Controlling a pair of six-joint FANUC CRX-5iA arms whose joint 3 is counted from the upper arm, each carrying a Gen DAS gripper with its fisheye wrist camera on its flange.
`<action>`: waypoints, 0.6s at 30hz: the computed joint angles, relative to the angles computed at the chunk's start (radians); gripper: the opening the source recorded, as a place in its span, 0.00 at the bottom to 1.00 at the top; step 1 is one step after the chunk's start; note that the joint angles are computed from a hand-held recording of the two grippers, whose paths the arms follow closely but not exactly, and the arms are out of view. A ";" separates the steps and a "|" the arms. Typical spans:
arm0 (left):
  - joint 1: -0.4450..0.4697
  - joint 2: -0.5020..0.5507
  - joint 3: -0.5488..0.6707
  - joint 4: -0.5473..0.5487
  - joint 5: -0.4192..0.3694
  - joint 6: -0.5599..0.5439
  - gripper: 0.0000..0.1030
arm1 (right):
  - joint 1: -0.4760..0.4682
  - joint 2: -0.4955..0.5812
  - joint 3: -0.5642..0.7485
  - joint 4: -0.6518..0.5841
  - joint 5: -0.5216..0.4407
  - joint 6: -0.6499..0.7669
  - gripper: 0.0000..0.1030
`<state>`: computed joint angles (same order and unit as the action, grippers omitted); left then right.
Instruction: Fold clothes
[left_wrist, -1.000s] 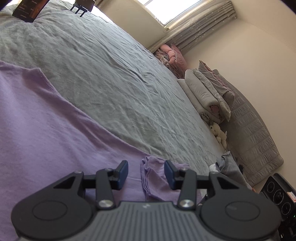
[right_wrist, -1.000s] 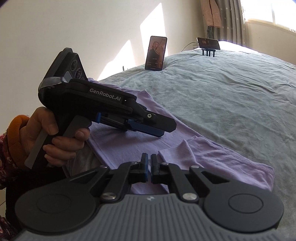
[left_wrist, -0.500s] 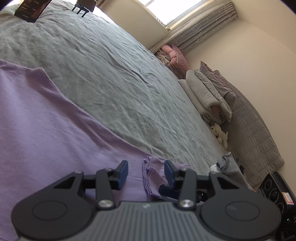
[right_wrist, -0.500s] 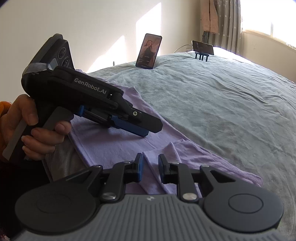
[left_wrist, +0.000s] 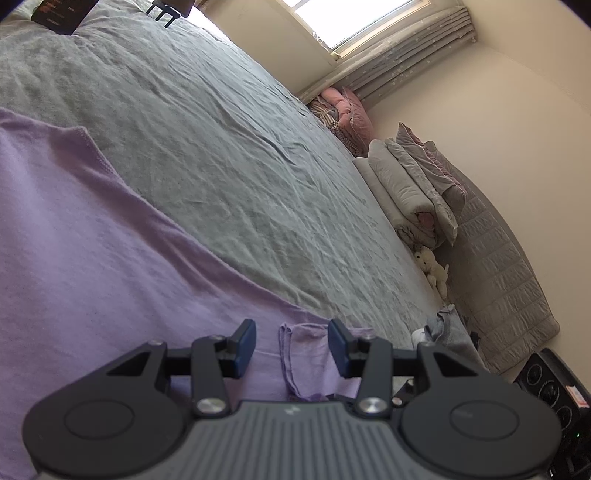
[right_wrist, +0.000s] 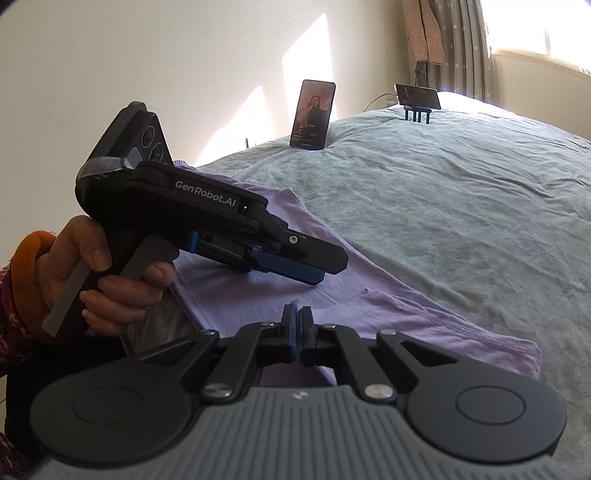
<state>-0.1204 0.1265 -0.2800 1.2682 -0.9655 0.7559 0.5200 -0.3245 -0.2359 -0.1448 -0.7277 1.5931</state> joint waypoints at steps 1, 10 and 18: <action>0.000 0.000 0.000 0.000 -0.001 -0.001 0.42 | 0.005 0.005 -0.001 0.009 -0.011 -0.002 0.01; 0.005 0.013 0.011 0.006 -0.025 0.011 0.42 | 0.034 -0.002 -0.024 0.066 -0.011 -0.015 0.17; 0.008 0.068 0.083 -0.036 -0.093 0.105 0.42 | 0.104 -0.030 -0.128 0.276 0.076 -0.096 0.43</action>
